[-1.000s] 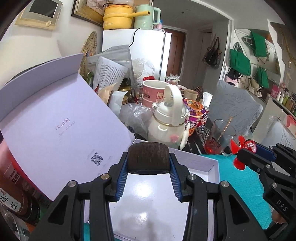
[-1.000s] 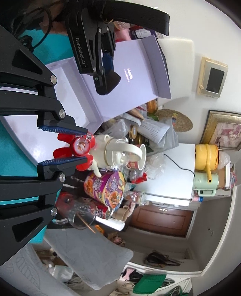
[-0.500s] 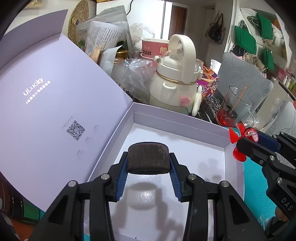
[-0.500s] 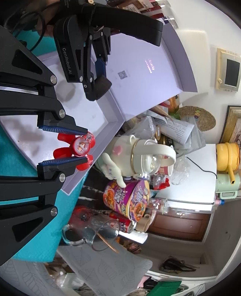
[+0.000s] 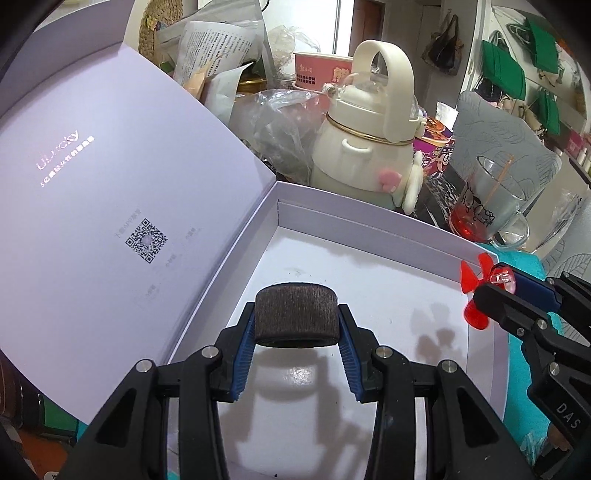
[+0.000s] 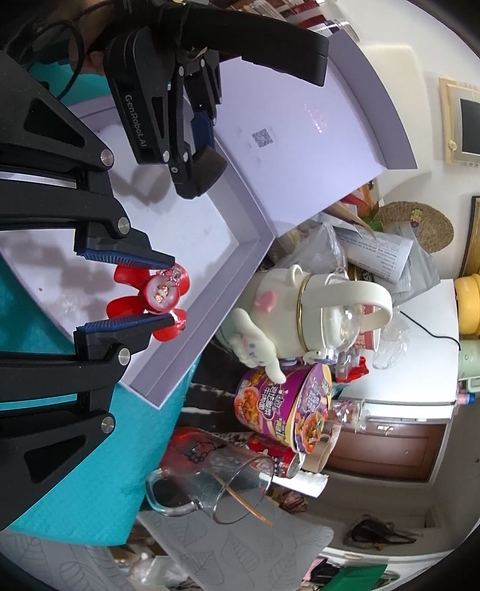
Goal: Organize rigid objects
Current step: 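Open the left tool to drop the ring while the right tool releases the flower clip, then withdraw both tools from the box back toward the remaining items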
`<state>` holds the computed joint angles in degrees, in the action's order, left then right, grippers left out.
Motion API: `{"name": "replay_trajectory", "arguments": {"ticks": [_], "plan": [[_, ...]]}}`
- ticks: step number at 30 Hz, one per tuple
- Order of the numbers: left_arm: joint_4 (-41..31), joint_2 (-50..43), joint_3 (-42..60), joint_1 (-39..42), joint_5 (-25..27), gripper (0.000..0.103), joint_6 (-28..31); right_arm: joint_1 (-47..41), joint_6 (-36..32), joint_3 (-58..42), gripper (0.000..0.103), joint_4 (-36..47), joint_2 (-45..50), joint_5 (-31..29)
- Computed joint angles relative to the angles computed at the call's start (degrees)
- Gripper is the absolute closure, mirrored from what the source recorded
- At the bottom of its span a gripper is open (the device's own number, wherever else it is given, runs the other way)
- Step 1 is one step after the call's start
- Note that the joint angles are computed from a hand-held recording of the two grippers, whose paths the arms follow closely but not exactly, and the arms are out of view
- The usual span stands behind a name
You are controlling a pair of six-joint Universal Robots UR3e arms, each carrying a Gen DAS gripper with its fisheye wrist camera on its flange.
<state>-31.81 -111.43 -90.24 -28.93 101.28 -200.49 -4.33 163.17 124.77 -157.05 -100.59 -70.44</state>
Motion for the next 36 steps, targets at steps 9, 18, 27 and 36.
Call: {"name": "replay_trajectory", "arguments": {"ticks": [9,18,27,36], "plan": [[-2.11,0.04,1.71,-0.65,1.49,0.035,-1.64,0.33,0.08,-0.1,0.069,0.08,-0.84,-1.12],[-3.08,2.18,2.01,-1.5,2.14,0.035,-0.92,-0.85,0.26,0.52,0.069,0.74,-3.93,-0.14],[-4.17,4.2,1.97,-2.88,4.69,0.035,-1.97,-1.34,0.16,1.06,0.069,1.6,-6.93,0.22],[-5.89,8.03,1.28,-5.51,7.98,0.035,-4.0,-1.37,0.38,0.66,0.069,5.09,-12.57,0.23]]}}
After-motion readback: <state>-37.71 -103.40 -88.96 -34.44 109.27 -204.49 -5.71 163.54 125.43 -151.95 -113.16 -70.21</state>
